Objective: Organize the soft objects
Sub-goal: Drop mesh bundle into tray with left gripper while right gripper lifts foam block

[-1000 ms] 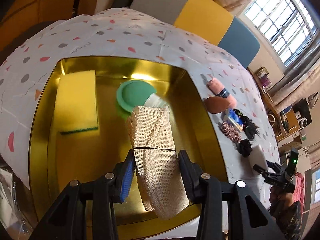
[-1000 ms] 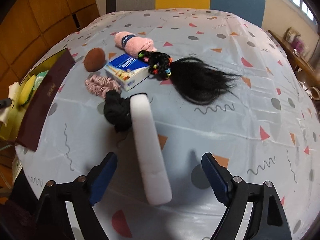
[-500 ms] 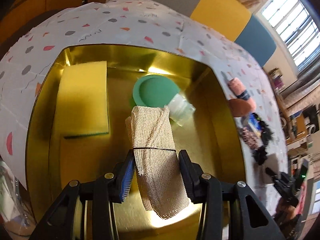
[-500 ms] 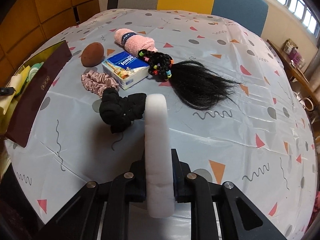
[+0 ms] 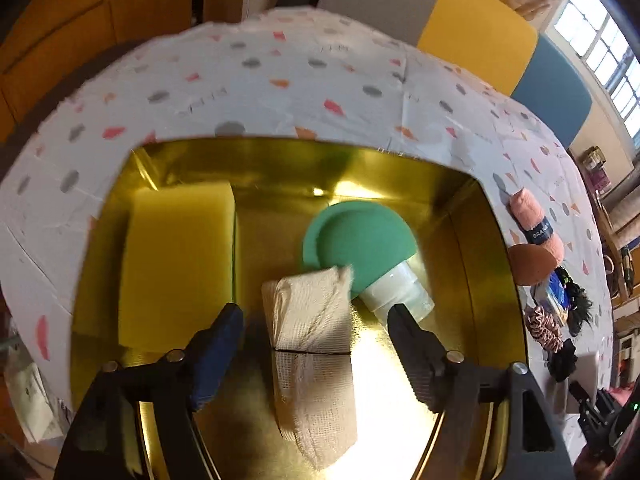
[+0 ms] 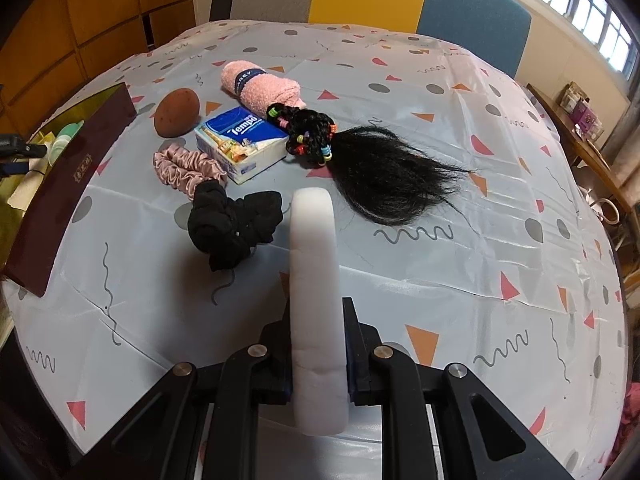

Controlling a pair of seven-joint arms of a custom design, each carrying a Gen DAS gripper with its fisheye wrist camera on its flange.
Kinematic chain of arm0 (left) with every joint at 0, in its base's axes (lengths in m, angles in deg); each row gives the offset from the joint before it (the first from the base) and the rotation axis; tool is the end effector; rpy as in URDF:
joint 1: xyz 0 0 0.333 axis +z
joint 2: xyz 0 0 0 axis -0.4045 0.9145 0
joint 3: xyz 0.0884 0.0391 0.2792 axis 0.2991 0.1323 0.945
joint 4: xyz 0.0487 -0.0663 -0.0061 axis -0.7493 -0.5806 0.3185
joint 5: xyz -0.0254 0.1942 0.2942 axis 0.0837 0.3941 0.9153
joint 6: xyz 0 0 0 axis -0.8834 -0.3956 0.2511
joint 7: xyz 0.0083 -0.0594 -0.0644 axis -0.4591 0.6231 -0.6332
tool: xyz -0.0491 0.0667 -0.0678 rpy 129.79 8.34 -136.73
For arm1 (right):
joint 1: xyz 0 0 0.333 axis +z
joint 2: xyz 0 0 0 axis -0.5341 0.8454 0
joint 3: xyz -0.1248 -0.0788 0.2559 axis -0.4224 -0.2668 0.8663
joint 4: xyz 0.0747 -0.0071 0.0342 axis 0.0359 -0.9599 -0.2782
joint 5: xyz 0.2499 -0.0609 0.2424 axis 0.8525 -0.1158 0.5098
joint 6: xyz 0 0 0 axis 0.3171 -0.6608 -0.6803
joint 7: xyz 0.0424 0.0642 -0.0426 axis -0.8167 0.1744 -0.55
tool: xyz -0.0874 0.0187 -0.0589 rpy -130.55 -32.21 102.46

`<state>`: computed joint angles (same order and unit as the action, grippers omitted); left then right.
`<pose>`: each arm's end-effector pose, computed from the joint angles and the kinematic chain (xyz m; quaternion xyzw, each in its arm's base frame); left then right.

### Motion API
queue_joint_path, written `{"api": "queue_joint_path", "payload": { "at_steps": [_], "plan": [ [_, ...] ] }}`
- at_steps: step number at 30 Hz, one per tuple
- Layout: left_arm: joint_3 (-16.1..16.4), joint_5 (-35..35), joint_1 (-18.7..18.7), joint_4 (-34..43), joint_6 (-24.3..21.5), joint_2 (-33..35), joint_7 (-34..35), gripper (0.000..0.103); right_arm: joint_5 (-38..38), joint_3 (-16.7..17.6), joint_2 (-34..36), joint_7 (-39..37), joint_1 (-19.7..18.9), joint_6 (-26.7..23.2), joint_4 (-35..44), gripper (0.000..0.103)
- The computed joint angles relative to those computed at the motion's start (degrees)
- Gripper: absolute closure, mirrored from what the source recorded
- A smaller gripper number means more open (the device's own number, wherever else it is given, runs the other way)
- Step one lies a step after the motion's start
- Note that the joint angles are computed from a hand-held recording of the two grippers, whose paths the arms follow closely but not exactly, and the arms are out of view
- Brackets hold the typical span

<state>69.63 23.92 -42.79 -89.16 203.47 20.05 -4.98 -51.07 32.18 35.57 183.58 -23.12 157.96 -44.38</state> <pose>0.6670 -0.2939 0.4243 -0.7205 0.6520 -0.2147 0.0977 0.5372 0.0870 0.3893 -0.7096 0.6547 -0.2011 0.1658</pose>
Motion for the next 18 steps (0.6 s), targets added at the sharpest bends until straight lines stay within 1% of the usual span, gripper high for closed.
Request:
{"api": "queue_joint_path", "payload": {
  "at_steps": [1, 3, 4, 6, 9, 13, 18],
  "plan": [
    [0.6, 1.1, -0.4, -3.0, 1.7, -2.0, -0.7, 0.027, 0.0, 0.0, 0.0, -0.1, 0.0, -0.1, 0.0, 0.084],
    [1.0, 2.6, -0.7, -6.1, 3.4, -4.1, -1.1, 0.026, -0.6, -0.1, 0.1, 0.4, 0.2, -0.5, 0.2, 0.085],
    [1.3, 3.9, -1.1, -9.4, 5.1, -6.4, -1.9, 0.026, -0.8, -0.1, 0.2, 0.5, 0.2, -0.8, 0.3, 0.084],
    [2.1, 6.5, -1.9, -12.1, 6.6, -8.5, -3.4, 0.026, -0.4, 0.0, 0.4, 0.3, 0.2, -1.2, 0.5, 0.084],
    [2.8, 11.0, -2.8, -19.5, 10.8, -13.6, -6.4, 0.026, -0.3, 0.0, 0.4, 0.3, 0.2, -1.2, 0.4, 0.084],
    [2.1, 14.9, -2.8, -25.5, 13.3, -18.2, -8.5, 0.026, 0.3, 0.1, 0.3, 0.2, 0.2, -1.1, 0.1, 0.084],
    [0.9, 17.8, -2.2, -30.5, 16.1, -21.8, -10.7, 0.026, -0.1, -0.1, 0.4, 1.3, 0.3, -1.3, 0.2, 0.084]
  ]
}}
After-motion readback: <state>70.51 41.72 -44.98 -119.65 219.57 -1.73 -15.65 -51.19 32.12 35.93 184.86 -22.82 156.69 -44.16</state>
